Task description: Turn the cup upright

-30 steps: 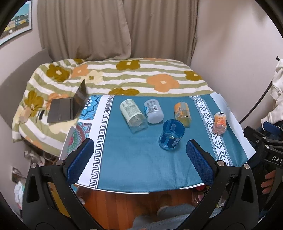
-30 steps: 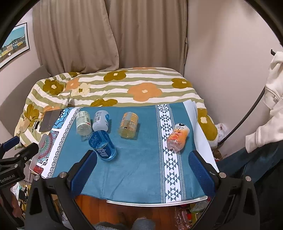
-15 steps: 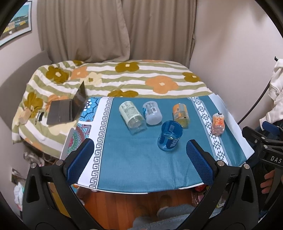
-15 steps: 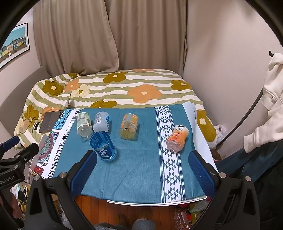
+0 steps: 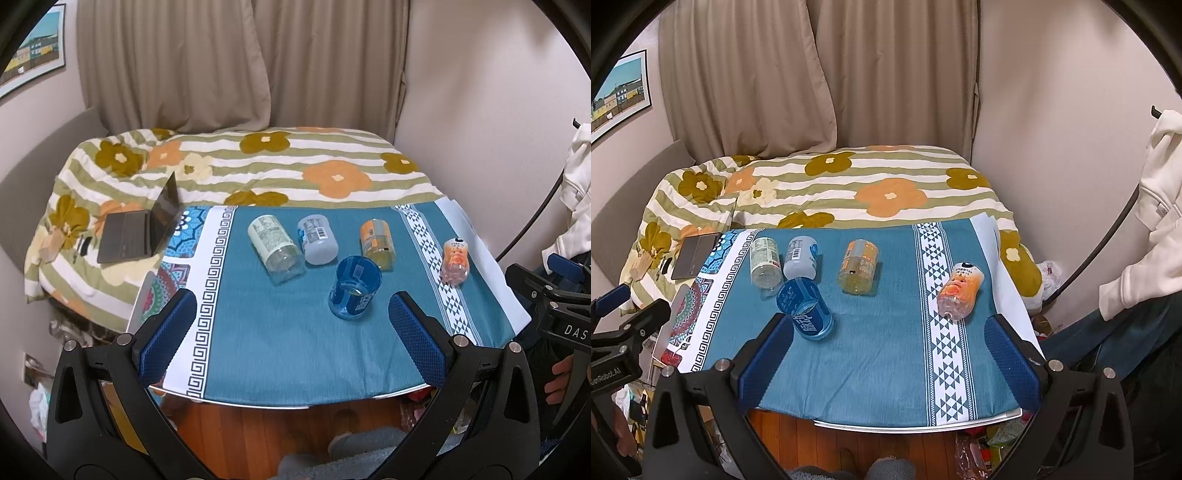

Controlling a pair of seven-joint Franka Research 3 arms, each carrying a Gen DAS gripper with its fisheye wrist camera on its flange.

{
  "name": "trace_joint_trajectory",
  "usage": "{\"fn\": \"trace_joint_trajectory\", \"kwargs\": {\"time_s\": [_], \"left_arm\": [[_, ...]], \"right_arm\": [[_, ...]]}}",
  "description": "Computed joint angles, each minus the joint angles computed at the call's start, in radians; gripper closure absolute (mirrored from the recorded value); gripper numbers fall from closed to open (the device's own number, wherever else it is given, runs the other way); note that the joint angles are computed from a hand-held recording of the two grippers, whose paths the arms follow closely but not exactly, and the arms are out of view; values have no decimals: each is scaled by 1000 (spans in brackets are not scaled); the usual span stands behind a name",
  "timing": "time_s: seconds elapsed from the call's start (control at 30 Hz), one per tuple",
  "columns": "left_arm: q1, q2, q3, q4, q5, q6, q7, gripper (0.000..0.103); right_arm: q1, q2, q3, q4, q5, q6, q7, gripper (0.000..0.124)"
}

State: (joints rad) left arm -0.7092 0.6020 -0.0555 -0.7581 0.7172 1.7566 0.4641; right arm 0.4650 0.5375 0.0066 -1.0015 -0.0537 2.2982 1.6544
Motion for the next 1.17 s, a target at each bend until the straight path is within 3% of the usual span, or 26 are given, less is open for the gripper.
{"fn": "trace_joint_trajectory", "kwargs": {"time_s": [0.57, 1.17], "left_arm": [[2, 14, 12, 29, 1, -9, 27, 0], [1, -1, 16, -10, 57, 5, 25, 0]], "right_arm": [[1, -3, -1, -7, -2, 5, 1, 21], [7, 70, -12, 120, -5, -49, 9, 21]]}}
